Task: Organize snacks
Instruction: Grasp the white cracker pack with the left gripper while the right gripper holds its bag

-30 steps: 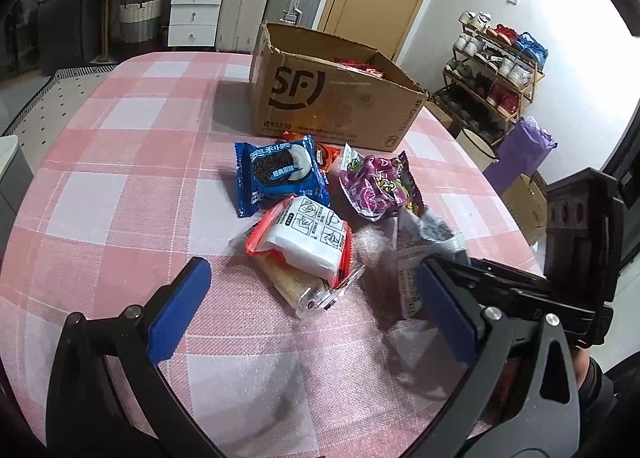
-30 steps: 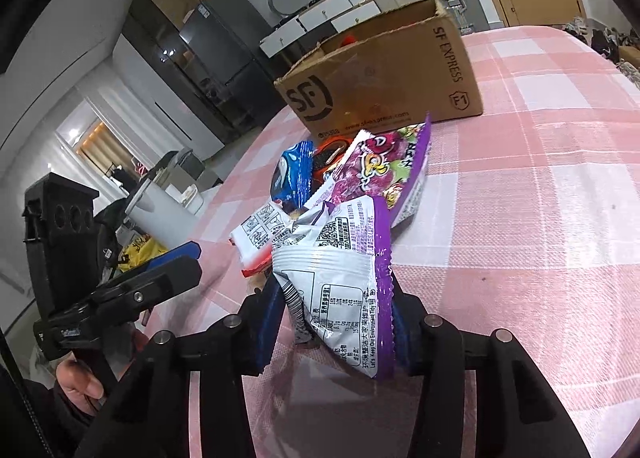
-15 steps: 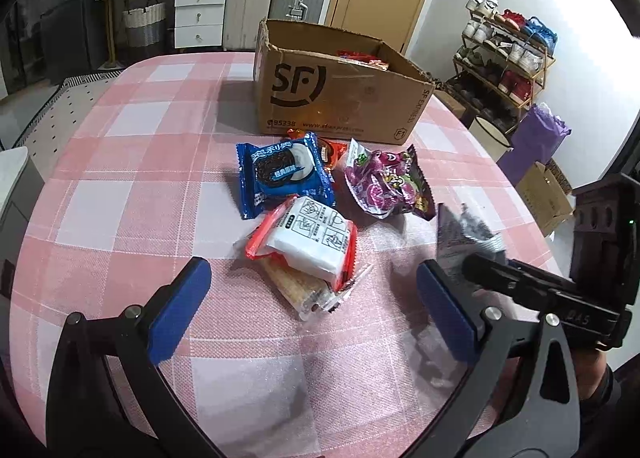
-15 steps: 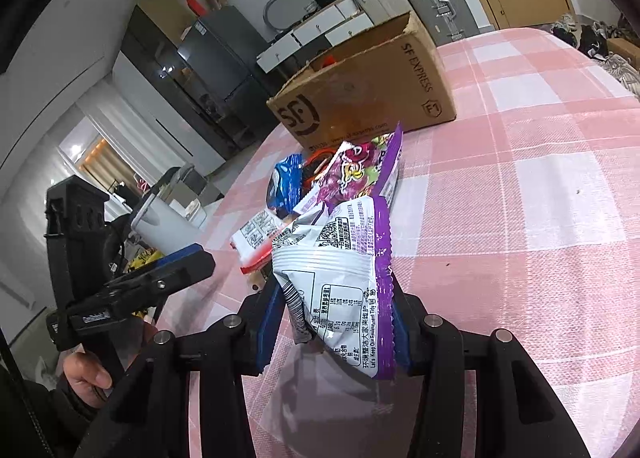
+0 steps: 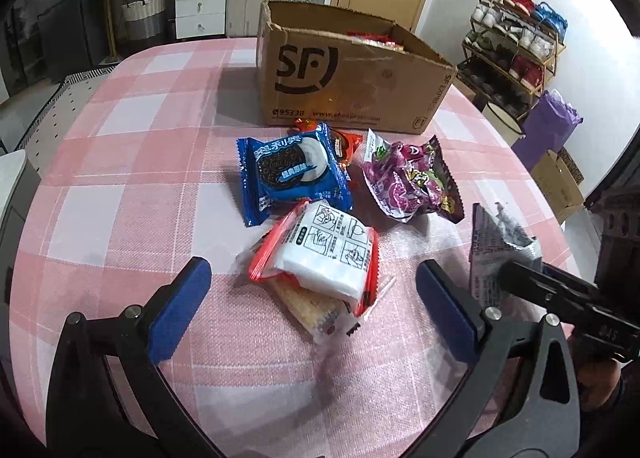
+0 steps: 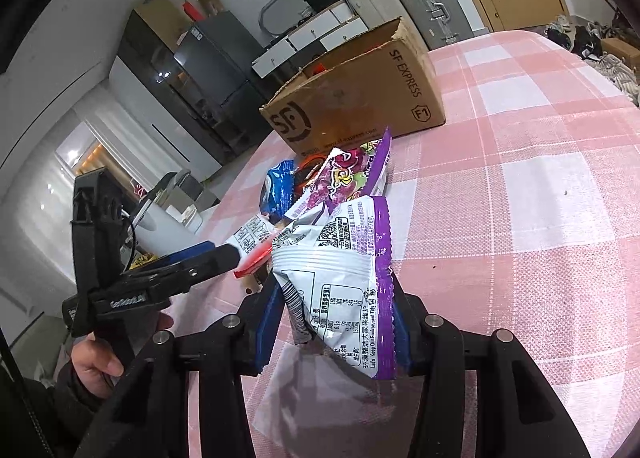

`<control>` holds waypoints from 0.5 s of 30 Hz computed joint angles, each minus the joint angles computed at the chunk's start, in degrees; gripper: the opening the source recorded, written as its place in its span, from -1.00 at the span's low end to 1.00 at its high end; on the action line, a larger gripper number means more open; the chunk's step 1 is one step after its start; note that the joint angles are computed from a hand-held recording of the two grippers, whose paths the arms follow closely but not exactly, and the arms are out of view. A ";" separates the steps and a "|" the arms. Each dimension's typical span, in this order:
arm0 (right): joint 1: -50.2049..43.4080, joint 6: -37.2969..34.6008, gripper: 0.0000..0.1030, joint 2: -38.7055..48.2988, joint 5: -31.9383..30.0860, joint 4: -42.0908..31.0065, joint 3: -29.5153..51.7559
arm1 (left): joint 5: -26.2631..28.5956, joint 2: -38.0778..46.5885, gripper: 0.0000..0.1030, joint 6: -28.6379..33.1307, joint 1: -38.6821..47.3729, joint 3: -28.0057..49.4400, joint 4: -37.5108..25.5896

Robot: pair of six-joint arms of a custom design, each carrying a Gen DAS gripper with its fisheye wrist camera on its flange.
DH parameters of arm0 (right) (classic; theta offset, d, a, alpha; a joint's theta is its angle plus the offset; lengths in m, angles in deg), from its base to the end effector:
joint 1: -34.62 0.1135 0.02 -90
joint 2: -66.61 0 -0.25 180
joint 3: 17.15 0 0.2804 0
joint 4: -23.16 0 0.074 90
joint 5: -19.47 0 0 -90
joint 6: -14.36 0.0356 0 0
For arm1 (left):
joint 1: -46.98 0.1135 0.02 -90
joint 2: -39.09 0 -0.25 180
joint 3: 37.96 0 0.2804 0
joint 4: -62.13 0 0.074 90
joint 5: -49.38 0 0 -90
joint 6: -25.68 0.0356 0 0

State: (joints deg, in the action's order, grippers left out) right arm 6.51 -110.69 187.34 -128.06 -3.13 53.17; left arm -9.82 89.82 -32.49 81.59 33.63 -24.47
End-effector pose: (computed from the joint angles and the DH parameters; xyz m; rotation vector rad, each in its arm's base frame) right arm 0.3210 -0.1374 0.0217 -0.2824 2.2569 0.9229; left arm 0.1476 0.0797 0.3115 0.0869 2.4904 -0.2803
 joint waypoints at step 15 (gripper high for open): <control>0.58 -0.63 -0.07 1.74 0.51 -1.93 1.83 | -2.03 5.08 0.92 -4.79 -5.37 -0.79 6.32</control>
State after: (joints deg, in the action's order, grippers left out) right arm 7.09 -111.33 189.08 -127.55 -5.05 55.00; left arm -11.84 94.90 -37.29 76.22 32.85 -18.16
